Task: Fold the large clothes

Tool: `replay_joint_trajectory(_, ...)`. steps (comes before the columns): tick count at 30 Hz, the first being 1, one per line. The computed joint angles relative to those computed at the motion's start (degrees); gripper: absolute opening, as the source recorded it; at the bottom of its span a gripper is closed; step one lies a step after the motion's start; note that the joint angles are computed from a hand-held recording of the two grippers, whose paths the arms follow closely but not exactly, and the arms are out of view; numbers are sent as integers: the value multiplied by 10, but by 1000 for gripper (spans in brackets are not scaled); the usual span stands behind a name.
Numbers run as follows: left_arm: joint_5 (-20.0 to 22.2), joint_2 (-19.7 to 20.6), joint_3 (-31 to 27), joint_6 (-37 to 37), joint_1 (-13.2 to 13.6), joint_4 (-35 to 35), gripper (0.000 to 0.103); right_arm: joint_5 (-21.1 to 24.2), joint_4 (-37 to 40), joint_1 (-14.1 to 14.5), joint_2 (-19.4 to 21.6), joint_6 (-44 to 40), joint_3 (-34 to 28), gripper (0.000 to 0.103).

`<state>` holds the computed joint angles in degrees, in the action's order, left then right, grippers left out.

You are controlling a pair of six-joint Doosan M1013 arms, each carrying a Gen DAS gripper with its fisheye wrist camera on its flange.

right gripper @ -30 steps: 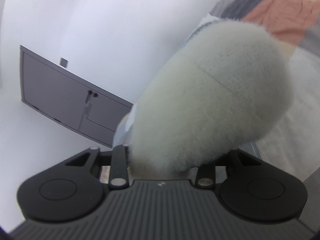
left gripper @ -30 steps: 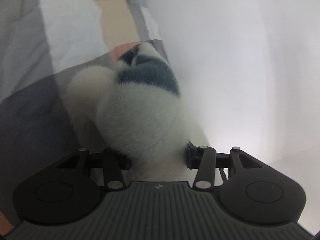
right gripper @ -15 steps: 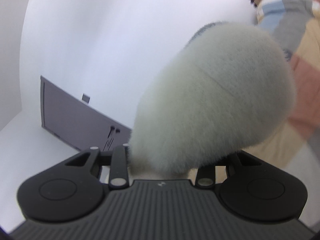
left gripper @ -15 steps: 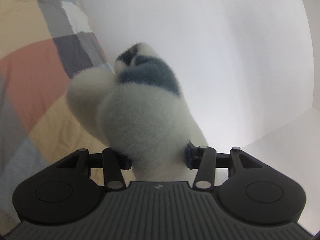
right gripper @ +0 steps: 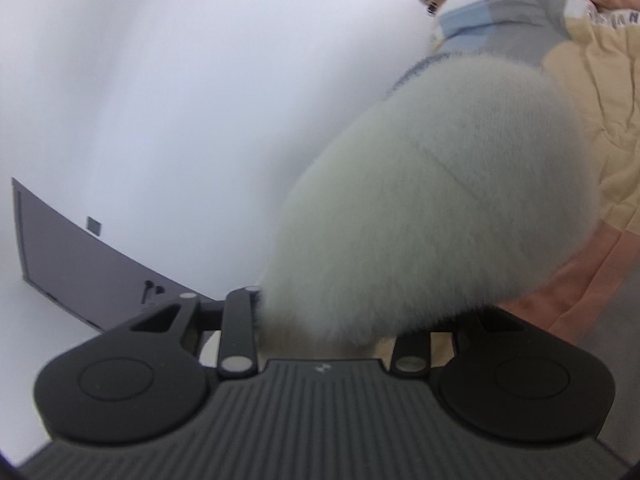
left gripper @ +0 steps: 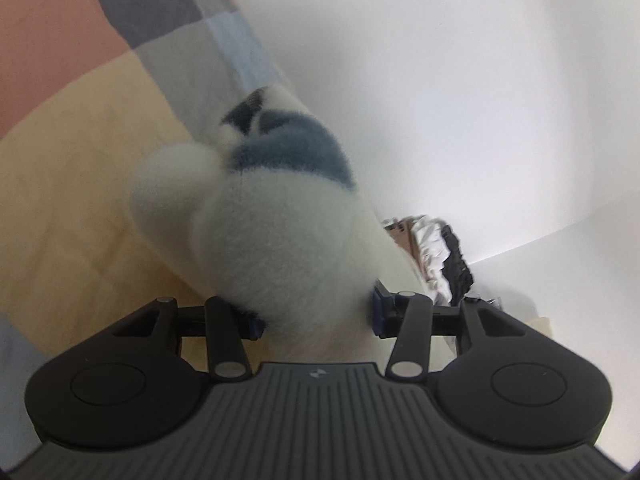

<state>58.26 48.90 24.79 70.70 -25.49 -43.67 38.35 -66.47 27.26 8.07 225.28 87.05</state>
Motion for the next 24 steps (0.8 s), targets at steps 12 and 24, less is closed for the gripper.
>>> replay_joint_trajectory(12, -42, 8, 39, 172, -8, 4, 54, 32, -160, 25, 17, 202, 76, 43)
replay_joint_trajectory(24, -33, -18, 95, 190, -4, 2, 65, 55, -164, 37, 20, 255, 91, 58)
